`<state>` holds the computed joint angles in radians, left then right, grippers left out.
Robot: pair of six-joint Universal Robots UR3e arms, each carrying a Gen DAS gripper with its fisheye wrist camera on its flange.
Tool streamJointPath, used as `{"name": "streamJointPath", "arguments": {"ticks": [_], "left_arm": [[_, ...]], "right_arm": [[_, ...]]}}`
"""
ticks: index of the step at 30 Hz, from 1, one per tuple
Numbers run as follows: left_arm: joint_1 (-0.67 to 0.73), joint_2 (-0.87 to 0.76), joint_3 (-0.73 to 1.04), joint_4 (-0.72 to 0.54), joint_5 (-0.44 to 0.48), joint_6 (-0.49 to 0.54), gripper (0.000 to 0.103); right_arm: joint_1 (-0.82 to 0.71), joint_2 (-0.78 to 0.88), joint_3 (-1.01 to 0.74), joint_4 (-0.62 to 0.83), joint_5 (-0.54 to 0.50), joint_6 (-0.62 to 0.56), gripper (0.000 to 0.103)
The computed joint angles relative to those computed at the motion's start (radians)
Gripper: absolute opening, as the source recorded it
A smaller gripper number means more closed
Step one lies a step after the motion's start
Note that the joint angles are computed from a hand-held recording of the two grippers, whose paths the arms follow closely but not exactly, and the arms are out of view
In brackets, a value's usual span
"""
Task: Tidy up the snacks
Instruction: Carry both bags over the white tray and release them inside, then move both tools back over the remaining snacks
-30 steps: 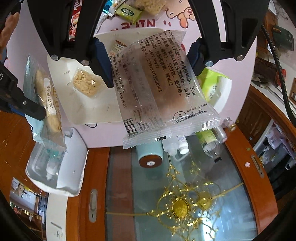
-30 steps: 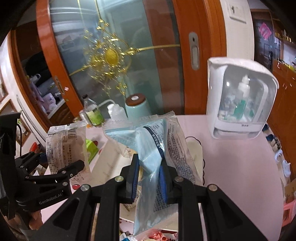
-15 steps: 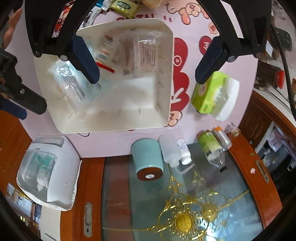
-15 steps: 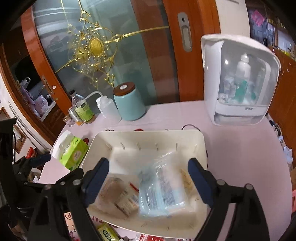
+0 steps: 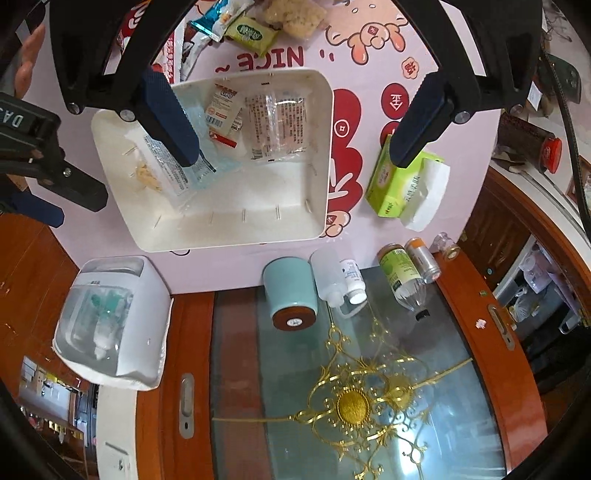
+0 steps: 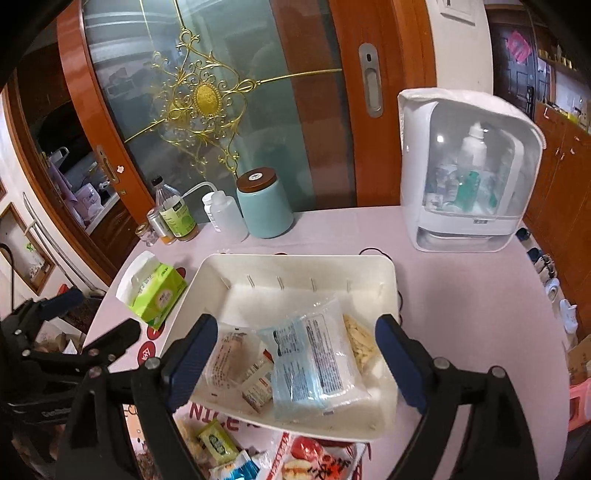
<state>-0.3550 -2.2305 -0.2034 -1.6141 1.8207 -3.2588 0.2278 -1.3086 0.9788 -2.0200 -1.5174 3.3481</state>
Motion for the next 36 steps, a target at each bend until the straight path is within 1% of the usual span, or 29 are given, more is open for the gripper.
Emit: {"name": "streamJointPath", "arguments": {"ticks": [5,12,16,20,21,23,25,29,31,33,36], "left_arm": [[-0.029,0.140,-0.180,0.052,0.024,-0.009,0.102],[-0.087,0.346,-0.409,0.074,0.079,-0.051,0.102],[-0.134,0.486,-0.524,0.055,0.136,-0.102,0.102],[-0.186,0.631,-0.623,0.003,0.213,-0.169,0.102],[-0.191,0.657,-0.642,-0.007,0.224,-0.181,0.102],[-0.202,0.739,-0.708,-0.038,0.248,-0.211,0.102],[-0.205,0.820,-0.774,-0.073,0.265,-0.242,0.102],[-0.167,0.990,-0.911,-0.136,0.250,-0.280,0.102],[-0.127,1.076,-0.983,-0.160,0.228,-0.274,0.102],[-0.071,1.154,-1.056,-0.169,0.199,-0.249,0.102],[0.091,1.292,-1.177,-0.173,0.090,-0.137,0.102]], "right_arm": [[0.015,-0.086,0.059,0.022,-0.007,-0.005,0.088],[0.079,-0.228,0.131,0.084,-0.064,-0.015,0.088],[0.127,-0.303,0.143,0.135,-0.105,-0.023,0.088],[0.192,-0.404,0.210,0.139,-0.124,-0.053,0.088],[0.210,-0.418,0.218,0.143,-0.137,-0.058,0.088],[0.279,-0.445,0.247,0.146,-0.202,-0.052,0.088],[0.324,-0.478,0.291,0.141,-0.222,-0.040,0.088],[0.387,-0.524,0.376,0.147,-0.227,0.000,0.088],[0.432,-0.530,0.413,0.153,-0.250,0.031,0.088],[0.467,-0.527,0.435,0.163,-0.276,0.062,0.088],[0.516,-0.534,0.486,0.156,-0.303,0.114,0.088]]}}
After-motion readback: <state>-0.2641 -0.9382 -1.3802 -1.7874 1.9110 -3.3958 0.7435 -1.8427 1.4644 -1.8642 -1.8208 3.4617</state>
